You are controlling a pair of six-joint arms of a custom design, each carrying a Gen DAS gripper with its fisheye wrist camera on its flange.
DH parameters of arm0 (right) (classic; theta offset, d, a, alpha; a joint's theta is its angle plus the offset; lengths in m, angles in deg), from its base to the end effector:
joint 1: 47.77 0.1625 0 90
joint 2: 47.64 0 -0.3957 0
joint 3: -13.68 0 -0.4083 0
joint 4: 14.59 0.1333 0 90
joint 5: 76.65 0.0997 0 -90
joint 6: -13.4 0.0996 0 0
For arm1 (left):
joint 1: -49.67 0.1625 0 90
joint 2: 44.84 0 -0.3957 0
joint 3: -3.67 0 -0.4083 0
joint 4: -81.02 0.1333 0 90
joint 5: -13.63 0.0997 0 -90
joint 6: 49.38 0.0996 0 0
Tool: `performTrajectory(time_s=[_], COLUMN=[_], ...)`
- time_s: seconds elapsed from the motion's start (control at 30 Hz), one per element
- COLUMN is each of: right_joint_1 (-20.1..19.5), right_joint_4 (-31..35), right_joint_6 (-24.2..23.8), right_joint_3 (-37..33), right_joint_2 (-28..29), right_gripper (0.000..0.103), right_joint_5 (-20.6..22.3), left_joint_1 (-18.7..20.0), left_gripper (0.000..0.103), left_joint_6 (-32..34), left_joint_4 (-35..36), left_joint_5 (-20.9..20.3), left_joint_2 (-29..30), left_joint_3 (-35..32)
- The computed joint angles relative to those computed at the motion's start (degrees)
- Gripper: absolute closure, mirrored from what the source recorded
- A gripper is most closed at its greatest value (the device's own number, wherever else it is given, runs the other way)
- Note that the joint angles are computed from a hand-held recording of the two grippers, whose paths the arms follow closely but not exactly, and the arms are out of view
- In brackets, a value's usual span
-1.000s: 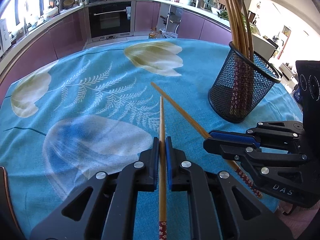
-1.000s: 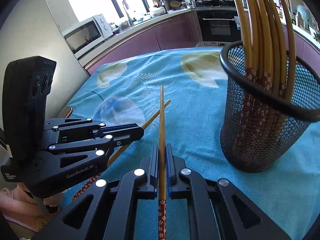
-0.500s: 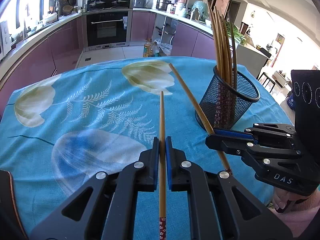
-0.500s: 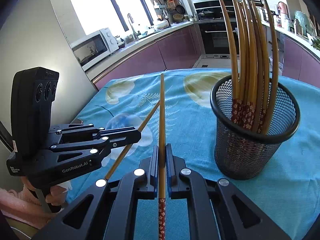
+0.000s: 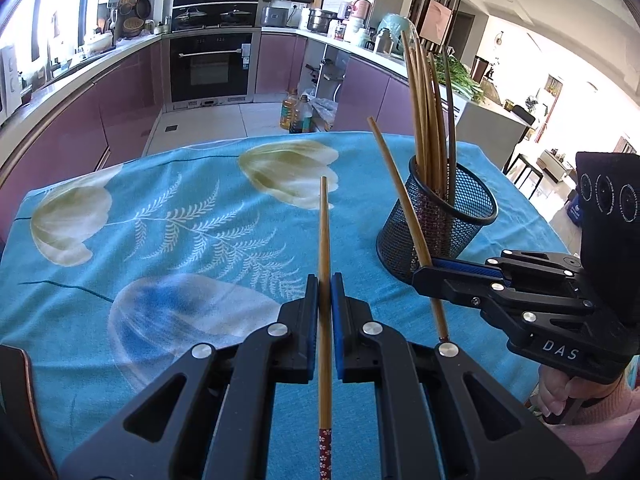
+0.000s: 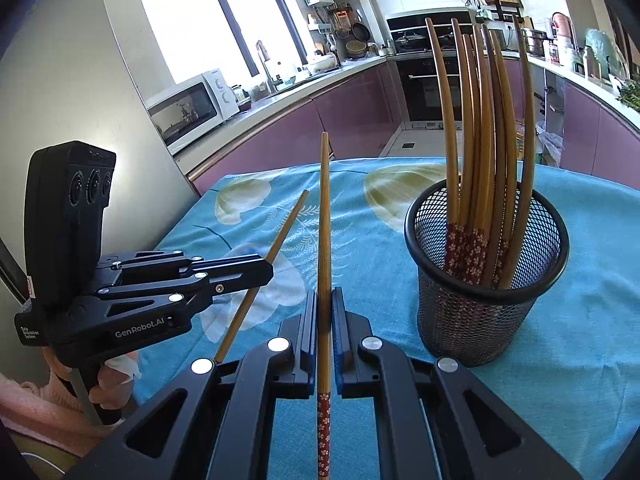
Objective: Organize utensils
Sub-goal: 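Lift the right tool's chopstick upright while the left tool raises its own, then carry the right tool's upright chopstick over the holder while the left tool carries its own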
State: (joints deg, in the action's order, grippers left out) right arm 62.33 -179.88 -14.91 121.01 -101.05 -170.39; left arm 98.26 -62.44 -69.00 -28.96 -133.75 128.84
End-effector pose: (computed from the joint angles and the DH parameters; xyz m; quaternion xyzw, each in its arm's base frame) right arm 0.3271 -0.5249 0.0940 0.3972 -0.8983 0.1825 0.0452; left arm -0.1461 -0.4780 0.2951 0.1392 0.8890 -0.3476 0.2635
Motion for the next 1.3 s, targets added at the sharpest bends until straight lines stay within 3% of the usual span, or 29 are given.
performTrajectory(time_s=[0.57, 1.3], right_joint_1=[0.26, 0.12], right_joint_4=[2.75, 0.35], right_joint_6=[-1.29, -2.22], right_joint_3=[-0.95, 0.33], right_joint_2=[1.17, 0.28], right_gripper=[0.097, 0.097], right_joint_5=[-0.17, 1.24], left_joint_1=[-1.6, -0.83], left_gripper=[0.096, 0.096], left_joint_6=[0.74, 0.4], left_joint_4=[-0.18, 0.63], left_joint_5=[-0.27, -2.02], left_joint_2=[-0.67, 0.09], left_joint_3=[0.36, -0.22])
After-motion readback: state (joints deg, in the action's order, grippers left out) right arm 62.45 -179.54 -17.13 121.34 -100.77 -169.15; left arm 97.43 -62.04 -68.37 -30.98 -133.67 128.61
